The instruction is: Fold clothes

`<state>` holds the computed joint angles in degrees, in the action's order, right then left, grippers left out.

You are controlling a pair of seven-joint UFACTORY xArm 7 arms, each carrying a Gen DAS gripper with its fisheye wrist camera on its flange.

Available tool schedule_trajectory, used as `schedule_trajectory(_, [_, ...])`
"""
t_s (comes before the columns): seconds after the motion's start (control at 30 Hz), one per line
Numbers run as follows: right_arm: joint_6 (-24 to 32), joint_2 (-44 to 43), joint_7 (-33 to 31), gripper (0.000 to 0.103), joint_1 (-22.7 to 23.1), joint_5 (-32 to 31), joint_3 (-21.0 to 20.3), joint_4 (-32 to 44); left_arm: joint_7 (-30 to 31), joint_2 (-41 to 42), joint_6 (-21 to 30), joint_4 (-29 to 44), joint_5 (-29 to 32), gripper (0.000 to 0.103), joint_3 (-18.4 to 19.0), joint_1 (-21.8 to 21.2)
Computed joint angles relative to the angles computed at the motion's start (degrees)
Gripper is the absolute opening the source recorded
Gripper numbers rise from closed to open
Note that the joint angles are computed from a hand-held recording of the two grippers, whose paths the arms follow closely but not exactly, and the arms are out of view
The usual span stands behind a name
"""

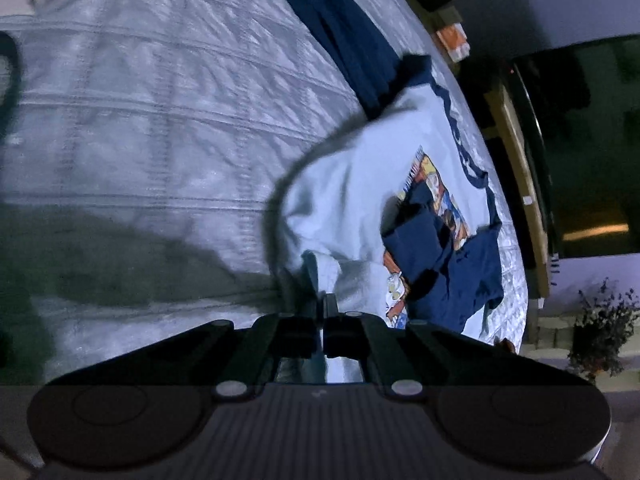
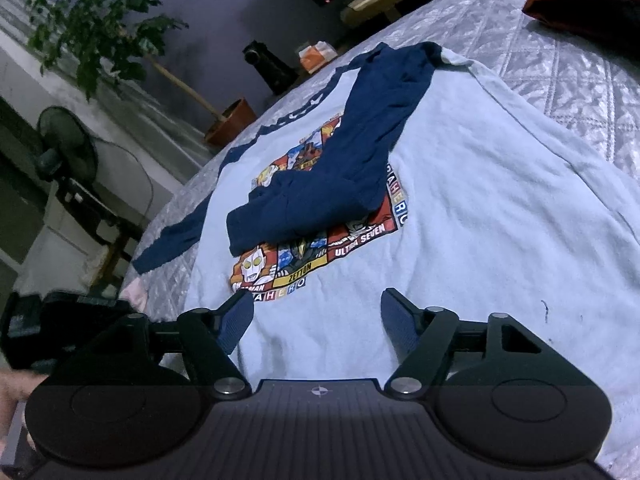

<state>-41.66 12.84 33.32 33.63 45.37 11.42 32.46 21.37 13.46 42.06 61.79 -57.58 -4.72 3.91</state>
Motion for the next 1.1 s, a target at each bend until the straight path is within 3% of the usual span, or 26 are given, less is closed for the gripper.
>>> schedule_trajectory(0.17, [-0.9, -0.3, 3.7, 0.06, -0.9, -1.7, 0.2, -1.6, -0.8, -6.1, 2.6, -5.5, -0.9, 0.002, 1.9, 1.1])
schedule_trajectory(0.33, [-4.9, 0.5, 13.5, 0.049, -2.7, -6.7, 0.7, -4.3, -1.8, -13.8, 3.7, -13.3, -1.6, 0.002, 4.2, 0.2])
schedule_trajectory(0.43, [-5.3, -0.1, 16.8, 0.053, -2.3, -5.7, 1.0, -5.2, -0.3, -18.7, 2.7, -17.5, -3.1, 0.002, 5.9, -0.7])
schedule_trajectory(0.5, [-4.9, -2.0, 15.8, 0.067, -0.4, -0.3, 1.6, -5.5, 0.3, -20.6, 3.3, -18.6, -3.7, 0.002, 7.3, -1.1])
schedule_trajectory(0.6, [-13.2, -3.0, 18.4, 0.069, 1.7, 0.4, 3.3, -7.7, 0.0, -22.1, 5.2, -18.8, -4.3, 0.002, 9.2, -1.1])
schedule_trajectory(0.7, [-15.0, -4.9, 15.4, 0.079, 4.3, -0.1, 5.5, -8.0, -2.8, -22.0, 9.2, -18.3, -4.2, 0.002, 10.7, -0.4])
schedule_trajectory(0.83, [-4.5, -5.5, 9.1, 0.079, 7.3, -1.0, 7.6, -3.7, -6.2, -21.6, 12.5, -17.7, -4.2, 0.002, 11.1, 0.5])
schedule_trajectory(0.93, [1.9, -2.2, 2.1, 0.079, 9.8, 1.9, 6.9, 2.2, -6.6, -22.0, 13.4, -17.6, -3.9, 0.002, 11.0, 0.7])
schedule_trajectory(1.1, [-2.7, 5.0, -9.2, 0.079, 14.9, 15.9, 4.2, 10.4, -8.3, -21.7, 14.8, -17.0, -3.8, 0.002, 11.4, 1.4])
